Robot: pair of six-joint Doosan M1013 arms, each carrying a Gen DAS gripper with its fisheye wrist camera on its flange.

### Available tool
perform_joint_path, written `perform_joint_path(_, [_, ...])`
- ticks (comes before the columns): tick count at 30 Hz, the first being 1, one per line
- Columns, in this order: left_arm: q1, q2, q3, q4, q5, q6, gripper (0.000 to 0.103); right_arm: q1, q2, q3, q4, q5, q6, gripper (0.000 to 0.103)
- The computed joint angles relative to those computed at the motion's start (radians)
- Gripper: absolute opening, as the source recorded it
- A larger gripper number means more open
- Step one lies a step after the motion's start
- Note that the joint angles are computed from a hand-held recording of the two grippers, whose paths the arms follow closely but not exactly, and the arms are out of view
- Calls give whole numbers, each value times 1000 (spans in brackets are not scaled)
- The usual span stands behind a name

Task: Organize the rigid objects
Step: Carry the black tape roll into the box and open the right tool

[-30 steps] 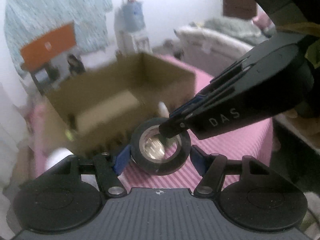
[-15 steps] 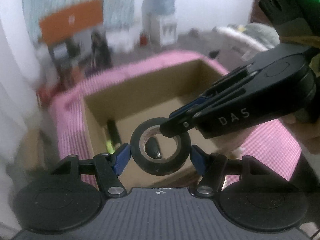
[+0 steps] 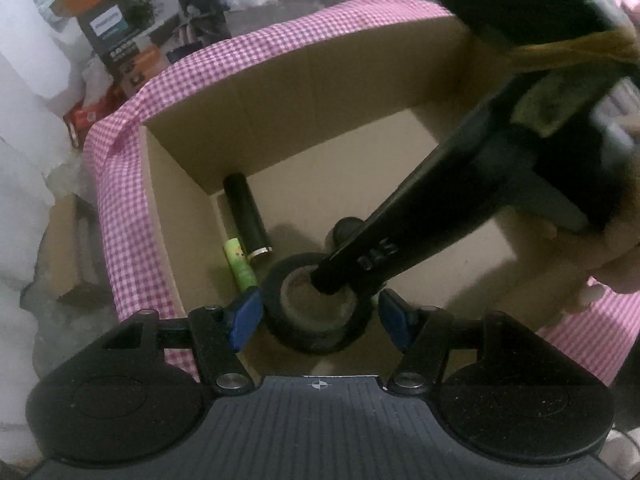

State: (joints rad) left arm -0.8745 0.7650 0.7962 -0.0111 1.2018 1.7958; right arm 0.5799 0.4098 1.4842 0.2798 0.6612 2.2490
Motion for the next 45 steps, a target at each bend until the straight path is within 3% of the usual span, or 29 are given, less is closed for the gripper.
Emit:
perform_joint_path(5, [-2, 13, -24, 17, 9, 2, 65, -15, 30, -17, 74, 42, -49, 18])
perform_joint_path(15, [20, -19, 0, -75, -27, -24, 68, -2, 13, -28, -55, 100, 76, 19])
perform_joint_path(18, [25, -50, 38, -88, -76, -33, 69, 3, -7, -17, -77, 57, 79, 19])
perform_joint_path(22, [34, -110, 124, -99, -172, -46, 70, 10, 0, -45, -106, 65, 62, 21])
perform_joint_path(25, [48, -162, 203, -112, -249, -70, 72, 12, 33, -96, -117, 120, 26, 22])
perform_joint_path(29, [67, -240, 335, -107, -385, -114, 82, 10, 79, -156, -133, 201, -16, 22])
perform_joint_path(33, [81, -295, 438, -60, -478, -196, 83, 15, 112, -202, -166, 266, -50, 23])
perform_joint_path(38, [88, -317, 497, -6, -514, -280, 83, 27, 120, -226, -196, 315, -106, 21])
perform_joint_path(45, [106, -324, 539, -48, -542, -301, 84, 44, 130, -239, -220, 398, -140, 20])
